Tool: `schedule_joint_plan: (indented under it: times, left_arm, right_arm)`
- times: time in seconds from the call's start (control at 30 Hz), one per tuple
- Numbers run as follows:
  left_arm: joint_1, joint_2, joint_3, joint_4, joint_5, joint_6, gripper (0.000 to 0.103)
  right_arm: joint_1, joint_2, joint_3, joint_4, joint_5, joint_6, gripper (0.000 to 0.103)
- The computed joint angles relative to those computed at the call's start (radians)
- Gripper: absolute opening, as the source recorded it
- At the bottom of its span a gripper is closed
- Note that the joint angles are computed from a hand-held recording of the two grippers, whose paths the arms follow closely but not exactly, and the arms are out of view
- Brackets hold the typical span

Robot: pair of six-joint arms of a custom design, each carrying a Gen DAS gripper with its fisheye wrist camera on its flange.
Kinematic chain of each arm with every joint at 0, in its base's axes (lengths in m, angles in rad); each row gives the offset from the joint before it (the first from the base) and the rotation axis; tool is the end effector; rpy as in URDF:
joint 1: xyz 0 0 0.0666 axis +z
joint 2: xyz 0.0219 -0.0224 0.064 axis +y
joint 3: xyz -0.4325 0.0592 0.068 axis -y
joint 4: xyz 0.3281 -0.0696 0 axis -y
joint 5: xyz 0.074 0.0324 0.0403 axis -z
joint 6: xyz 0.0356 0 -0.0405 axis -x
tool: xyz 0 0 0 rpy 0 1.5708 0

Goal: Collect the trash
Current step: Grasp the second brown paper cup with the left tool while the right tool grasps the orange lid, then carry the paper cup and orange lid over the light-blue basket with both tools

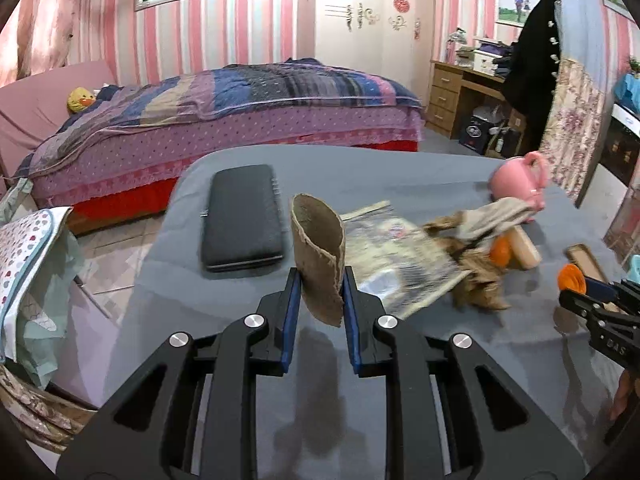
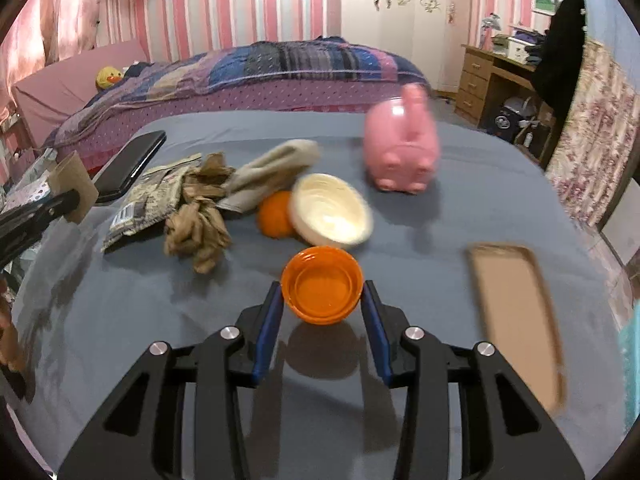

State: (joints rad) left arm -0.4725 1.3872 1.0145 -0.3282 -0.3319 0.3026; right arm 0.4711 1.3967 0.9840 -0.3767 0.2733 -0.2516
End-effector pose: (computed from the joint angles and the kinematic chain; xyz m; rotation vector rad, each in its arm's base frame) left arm 0.3591 -0.1709 0.3792 0.0162 2.2268 -0.0456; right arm 0.3526 0.1684 0.3597 -0.1235 2.3205 0.0394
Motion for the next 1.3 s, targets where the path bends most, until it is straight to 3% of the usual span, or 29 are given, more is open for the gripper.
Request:
schedule_joint_plan:
  times: [0.17, 0.3, 0.47, 0.8, 1.3]
  left_arm:
    - [-0.090, 0.020, 0.041, -0.016, -0.027, 0.008, 0.019]
    - [-0.155, 0.046, 0.078, -0.020, -0.043, 0.012, 0.019]
    - [-0.226, 0.097, 0.155, -0.047, -0.060, 0.015, 0.019]
    - [-0.362, 0.209, 0.325, -0.062, -0.066, -0.027, 0.019]
    - [-0.529, 0.414, 0.587, -0.091, -0.010, -0.073, 0.019]
  right_arm:
    - [-0.075, -0.134, -0.092, -0.004, 0.024, 0.018, 0.040]
    - [-0.188, -0.241, -0.147, -0.044, 0.045, 0.095, 0.040]
    - [-0.362, -0.312, -0.173, -0.039, -0.027, 0.110, 0.040]
    - [-0.571, -0.364, -0.201, -0.013, -0.107, 0.188, 0.040]
    - [-0.883, -0.380, -0.209, 0.001, -0.191, 0.220, 0.040]
